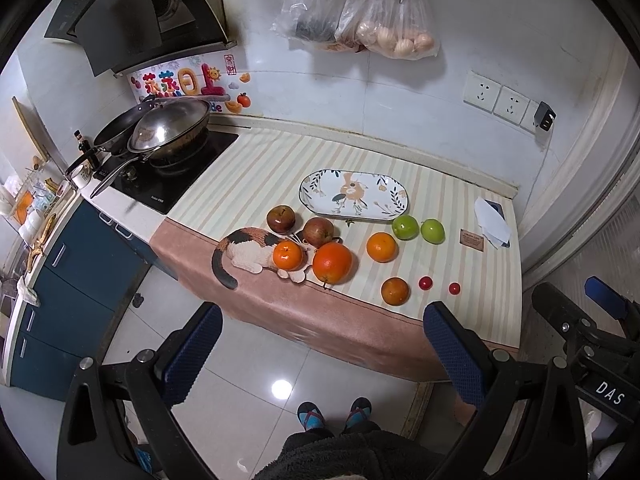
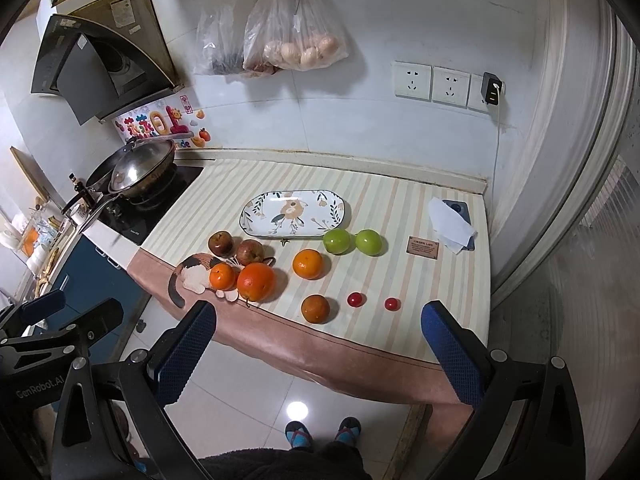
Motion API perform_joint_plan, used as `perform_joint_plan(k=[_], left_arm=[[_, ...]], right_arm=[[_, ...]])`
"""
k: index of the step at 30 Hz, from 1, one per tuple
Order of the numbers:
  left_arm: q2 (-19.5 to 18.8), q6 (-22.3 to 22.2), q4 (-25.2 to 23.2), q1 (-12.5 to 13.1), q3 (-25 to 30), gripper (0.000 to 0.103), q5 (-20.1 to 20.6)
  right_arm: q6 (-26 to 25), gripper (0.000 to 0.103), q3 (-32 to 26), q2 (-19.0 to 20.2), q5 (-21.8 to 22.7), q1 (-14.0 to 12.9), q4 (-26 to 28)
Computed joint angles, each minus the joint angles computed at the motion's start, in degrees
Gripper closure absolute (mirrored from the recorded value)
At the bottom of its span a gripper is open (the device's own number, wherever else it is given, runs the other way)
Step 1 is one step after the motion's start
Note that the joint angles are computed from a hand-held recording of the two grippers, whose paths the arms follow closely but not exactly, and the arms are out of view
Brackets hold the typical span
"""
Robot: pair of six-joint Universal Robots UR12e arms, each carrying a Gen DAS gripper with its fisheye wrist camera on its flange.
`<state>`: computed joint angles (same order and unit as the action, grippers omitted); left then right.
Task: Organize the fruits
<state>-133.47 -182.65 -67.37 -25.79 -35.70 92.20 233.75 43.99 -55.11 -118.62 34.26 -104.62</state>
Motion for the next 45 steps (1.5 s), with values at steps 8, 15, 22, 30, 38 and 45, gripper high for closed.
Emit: perform_joint_plan(k=[8,15,22,30,38,45], left_arm=[[0.07,0.12,-0.42,0.15,0.42,0.0,-0.13],[0.04,0.17,-0.67,0.2,0.62,0.0,-0.25],[0.22,0.12,-0.53,0.4,0.66,0.0,-0.28],[0.17,0.23,-0.94,0.52,1.06,0.0,-0.41],[0.37,0.25,-0.57,0.56,0.61,0.0,-0.43],[0.58,0.4,-0.4,0.66,0.46,0.0,-0.3]], right_arm=[[-0.09,0.0,-0.13,0.07,-0.15,0.1,-0.04],[-0.13,0.0,-0.88,0.39,-0.38,0.21,0.39],[-0.29,0.0,-2.33,0.97,-0.54,0.27,0.99],[-0.33,0.0,-2.67,1.11,-0.62,0.33,1.08],[-0.42,0.0,-3.66,1.59,-0.93,0.42,1.33],[-0.82,0.0,-5.4,2.2,-1.02,0.54,2.0]])
